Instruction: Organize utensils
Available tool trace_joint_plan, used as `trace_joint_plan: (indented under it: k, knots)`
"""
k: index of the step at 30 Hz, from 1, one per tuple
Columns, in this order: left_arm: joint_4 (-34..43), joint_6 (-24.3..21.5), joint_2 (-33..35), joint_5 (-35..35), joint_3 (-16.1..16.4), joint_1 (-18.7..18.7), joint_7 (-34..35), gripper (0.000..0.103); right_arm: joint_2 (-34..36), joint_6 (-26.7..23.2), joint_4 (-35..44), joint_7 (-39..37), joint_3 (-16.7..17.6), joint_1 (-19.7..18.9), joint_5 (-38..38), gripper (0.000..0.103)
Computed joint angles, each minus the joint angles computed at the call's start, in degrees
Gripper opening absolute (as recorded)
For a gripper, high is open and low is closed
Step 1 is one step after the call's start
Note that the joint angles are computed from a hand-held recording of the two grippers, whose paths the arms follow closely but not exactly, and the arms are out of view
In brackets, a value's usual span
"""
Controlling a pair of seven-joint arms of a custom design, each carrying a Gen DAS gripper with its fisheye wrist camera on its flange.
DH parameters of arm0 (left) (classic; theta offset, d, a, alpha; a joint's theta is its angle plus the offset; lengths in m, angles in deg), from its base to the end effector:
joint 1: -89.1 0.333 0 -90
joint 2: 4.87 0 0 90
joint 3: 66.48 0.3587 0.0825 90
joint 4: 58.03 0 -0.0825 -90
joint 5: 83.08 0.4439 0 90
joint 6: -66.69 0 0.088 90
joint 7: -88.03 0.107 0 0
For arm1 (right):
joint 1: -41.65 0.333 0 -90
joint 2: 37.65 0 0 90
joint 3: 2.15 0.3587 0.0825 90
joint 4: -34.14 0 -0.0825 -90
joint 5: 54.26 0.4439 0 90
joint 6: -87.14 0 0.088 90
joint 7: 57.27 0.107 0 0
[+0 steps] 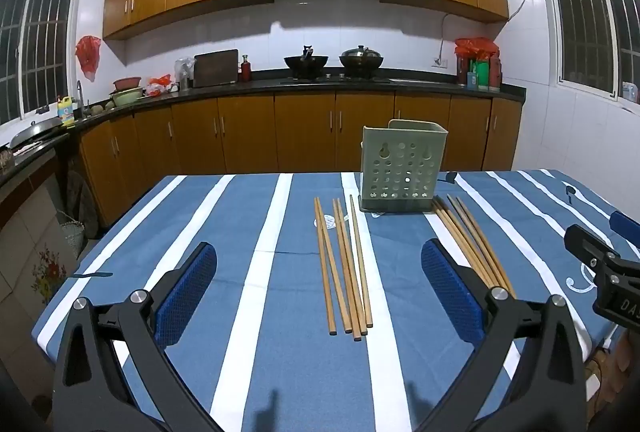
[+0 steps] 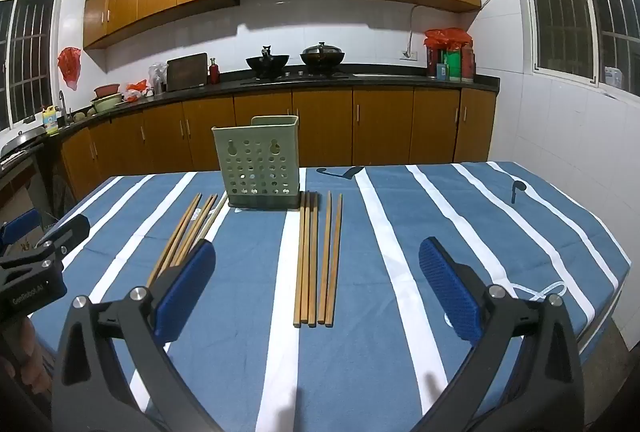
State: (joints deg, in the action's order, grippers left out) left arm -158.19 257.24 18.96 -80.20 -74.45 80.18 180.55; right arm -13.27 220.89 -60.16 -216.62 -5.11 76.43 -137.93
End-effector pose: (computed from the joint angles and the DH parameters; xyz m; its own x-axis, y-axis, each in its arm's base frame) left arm 0.7375 -0.2110 0.4889 -0.3223 -0.9463 -0.0262 -0.3649 0.1497 -0.9189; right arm 0.6618 0.3977 0.4181 -0.3526 -0.9352 -0.0332 -0.3506 0.1649 -0.9219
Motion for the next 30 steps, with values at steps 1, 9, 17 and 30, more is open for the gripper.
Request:
trace_joint_plan:
  k: [1, 9, 17, 30]
  knots:
    - [0.09, -0.14, 0.08, 0.04, 0.09, -0.08, 0.02, 0.101, 0.0, -0.08, -0.01, -0.07, -0.02, 0.04, -0.06, 0.099]
    - [0.11, -0.24, 0.05, 0.14, 0.21, -0.17, -0.09, 0.101, 0.0, -0.02, -0.04, -0.11, -0.01, 0.01, 0.02, 0.099]
    - [0.13, -0.3, 0.06, 0.11, 0.41, -0.35, -0.11, 0.101, 0.01, 0.07, -0.12, 0.15, -0.01, -0.02, -0.09, 0.099]
    - [0.14, -0.37, 0.06, 0.14, 0.41, -0.35, -0.1, 0.101, 0.05, 0.12, -0.16, 0.36, -0.02, -0.03, -0.17, 0.099]
